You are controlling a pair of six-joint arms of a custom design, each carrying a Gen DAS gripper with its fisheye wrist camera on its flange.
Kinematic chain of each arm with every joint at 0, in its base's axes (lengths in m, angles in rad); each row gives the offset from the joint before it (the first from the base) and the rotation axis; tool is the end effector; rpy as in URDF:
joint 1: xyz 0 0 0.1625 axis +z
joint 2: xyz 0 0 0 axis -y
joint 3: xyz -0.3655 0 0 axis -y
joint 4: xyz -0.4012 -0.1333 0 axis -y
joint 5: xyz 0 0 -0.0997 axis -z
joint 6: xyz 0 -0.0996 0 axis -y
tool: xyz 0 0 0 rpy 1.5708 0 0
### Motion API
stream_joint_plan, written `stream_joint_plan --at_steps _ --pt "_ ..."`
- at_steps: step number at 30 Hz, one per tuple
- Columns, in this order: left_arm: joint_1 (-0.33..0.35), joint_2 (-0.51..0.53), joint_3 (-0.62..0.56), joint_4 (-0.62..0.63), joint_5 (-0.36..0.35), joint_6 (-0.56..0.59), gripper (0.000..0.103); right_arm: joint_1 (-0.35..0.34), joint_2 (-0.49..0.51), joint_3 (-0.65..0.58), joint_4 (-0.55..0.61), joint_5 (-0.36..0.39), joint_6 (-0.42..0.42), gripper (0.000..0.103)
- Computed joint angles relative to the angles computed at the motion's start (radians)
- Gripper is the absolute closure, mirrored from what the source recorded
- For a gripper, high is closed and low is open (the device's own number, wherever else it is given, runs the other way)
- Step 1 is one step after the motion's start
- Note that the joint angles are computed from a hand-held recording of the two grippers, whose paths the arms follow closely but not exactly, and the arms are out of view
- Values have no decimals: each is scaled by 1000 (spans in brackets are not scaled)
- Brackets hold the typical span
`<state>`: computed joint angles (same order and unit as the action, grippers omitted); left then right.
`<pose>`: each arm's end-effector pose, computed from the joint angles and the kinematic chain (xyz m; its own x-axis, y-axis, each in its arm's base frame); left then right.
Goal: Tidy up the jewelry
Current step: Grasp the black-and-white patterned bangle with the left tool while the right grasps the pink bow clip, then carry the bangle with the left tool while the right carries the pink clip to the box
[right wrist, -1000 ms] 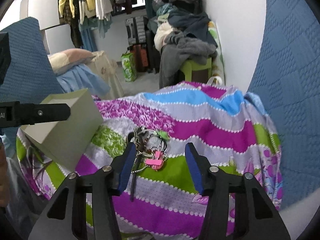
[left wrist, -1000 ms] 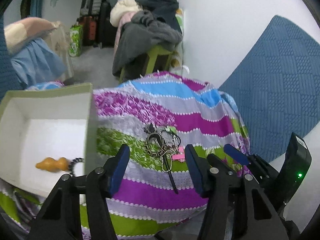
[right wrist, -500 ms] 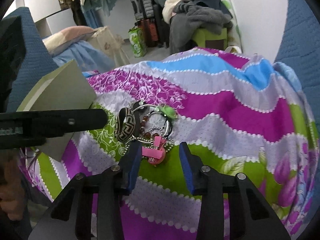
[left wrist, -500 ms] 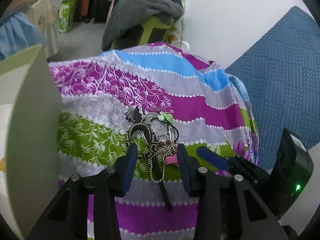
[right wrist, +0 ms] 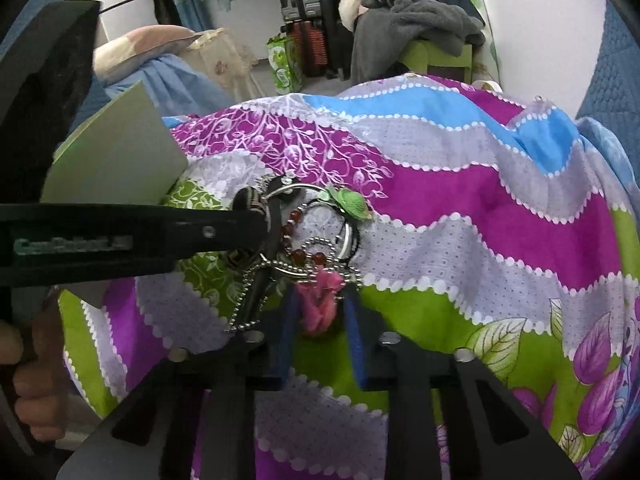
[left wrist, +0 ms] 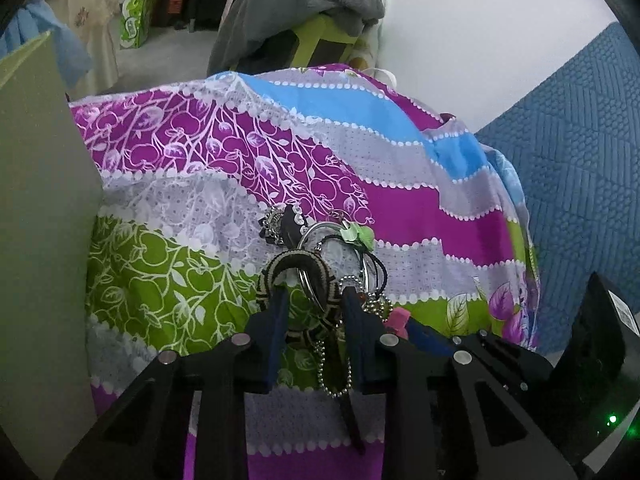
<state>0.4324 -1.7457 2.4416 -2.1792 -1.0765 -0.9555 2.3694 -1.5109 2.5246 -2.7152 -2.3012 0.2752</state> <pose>-0.2294 -0.3047 0.1692 -0.9298 0.1305 -0.3441 0.2516 0.9078 -0.3355 0.2920 -0.1911 0.1262 -0.7531 -0.2672 0.6012 -0.5254 0.7942 -0.3052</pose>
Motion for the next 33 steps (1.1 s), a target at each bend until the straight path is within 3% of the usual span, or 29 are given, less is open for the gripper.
stream_joint_plan --at_steps 6,13,24,30,33 --pt "-5 -4 5 -20 -9 24 96 9 -10 1 -6 -19 5 89" --pt "-33 -46 23 -7 -8 13 97 16 -32 -1 22 -45 44 89" --pt "-142 -183 30 148 13 -71 97 94 -47 -27 106 -103 136 89" --pt "-218 -267 33 268 24 -131 97 167 -49 -68 247 -153 260 89" --pt "-253 -315 38 322 23 -171 97 185 -70 -81 308 -126 331 89"
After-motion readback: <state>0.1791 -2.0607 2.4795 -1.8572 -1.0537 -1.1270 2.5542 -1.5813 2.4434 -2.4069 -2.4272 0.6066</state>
